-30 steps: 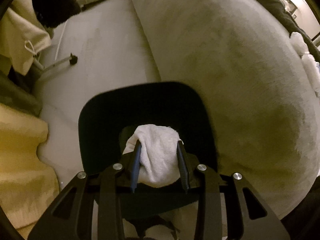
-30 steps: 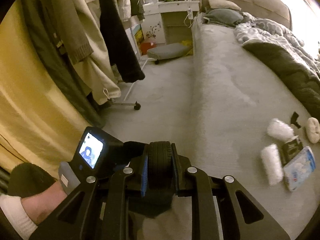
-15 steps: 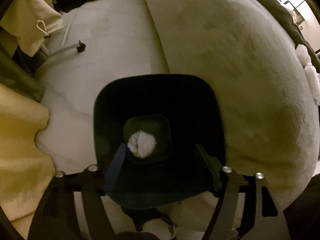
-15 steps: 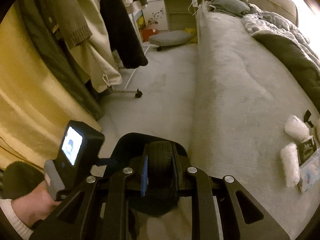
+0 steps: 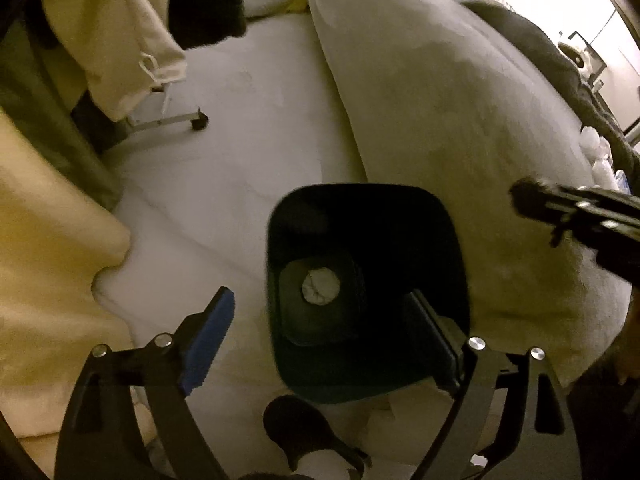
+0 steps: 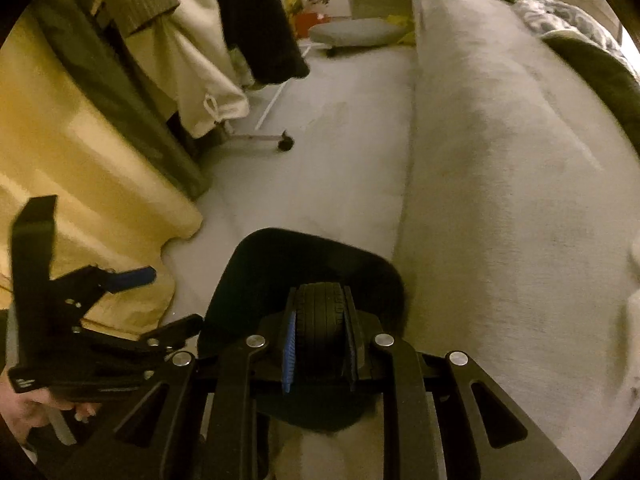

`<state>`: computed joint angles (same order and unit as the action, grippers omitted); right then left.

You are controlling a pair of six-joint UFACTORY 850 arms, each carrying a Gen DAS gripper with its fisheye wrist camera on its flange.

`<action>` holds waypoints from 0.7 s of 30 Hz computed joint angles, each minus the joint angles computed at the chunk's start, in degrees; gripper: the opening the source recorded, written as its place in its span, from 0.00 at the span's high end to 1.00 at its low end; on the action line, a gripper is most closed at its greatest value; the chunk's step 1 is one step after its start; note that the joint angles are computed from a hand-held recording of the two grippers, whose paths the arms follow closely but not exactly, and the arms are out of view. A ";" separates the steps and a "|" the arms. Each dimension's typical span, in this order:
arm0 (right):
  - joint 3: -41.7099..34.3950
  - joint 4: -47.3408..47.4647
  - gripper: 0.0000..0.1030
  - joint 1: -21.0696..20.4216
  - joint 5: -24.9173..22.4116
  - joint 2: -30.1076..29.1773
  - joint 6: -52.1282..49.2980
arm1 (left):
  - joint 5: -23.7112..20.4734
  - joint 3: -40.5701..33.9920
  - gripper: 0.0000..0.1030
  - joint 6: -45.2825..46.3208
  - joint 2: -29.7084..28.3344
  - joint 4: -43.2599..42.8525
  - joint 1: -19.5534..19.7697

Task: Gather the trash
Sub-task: 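Lower the right tool into the bin and open to drop the black band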

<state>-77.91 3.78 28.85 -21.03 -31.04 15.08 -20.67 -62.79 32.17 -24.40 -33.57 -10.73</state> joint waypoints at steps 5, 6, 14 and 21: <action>-2.84 0.62 0.81 0.48 -1.21 -2.67 -1.38 | 1.99 3.48 0.13 7.13 4.03 -7.38 1.83; -3.40 0.88 0.81 0.50 -1.61 -3.28 -1.64 | 2.16 3.98 0.13 8.74 4.54 -8.86 2.24; -8.14 0.22 0.81 1.39 -5.03 -8.10 -1.60 | 4.45 6.86 0.13 13.34 8.77 -12.50 4.16; -12.26 -1.20 0.81 2.21 -7.84 -12.36 -2.01 | 8.37 9.15 0.11 14.87 12.36 -13.74 4.46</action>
<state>-90.17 2.58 31.06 -28.87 -43.40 13.07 -12.29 -53.64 47.04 -12.04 -47.31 -6.28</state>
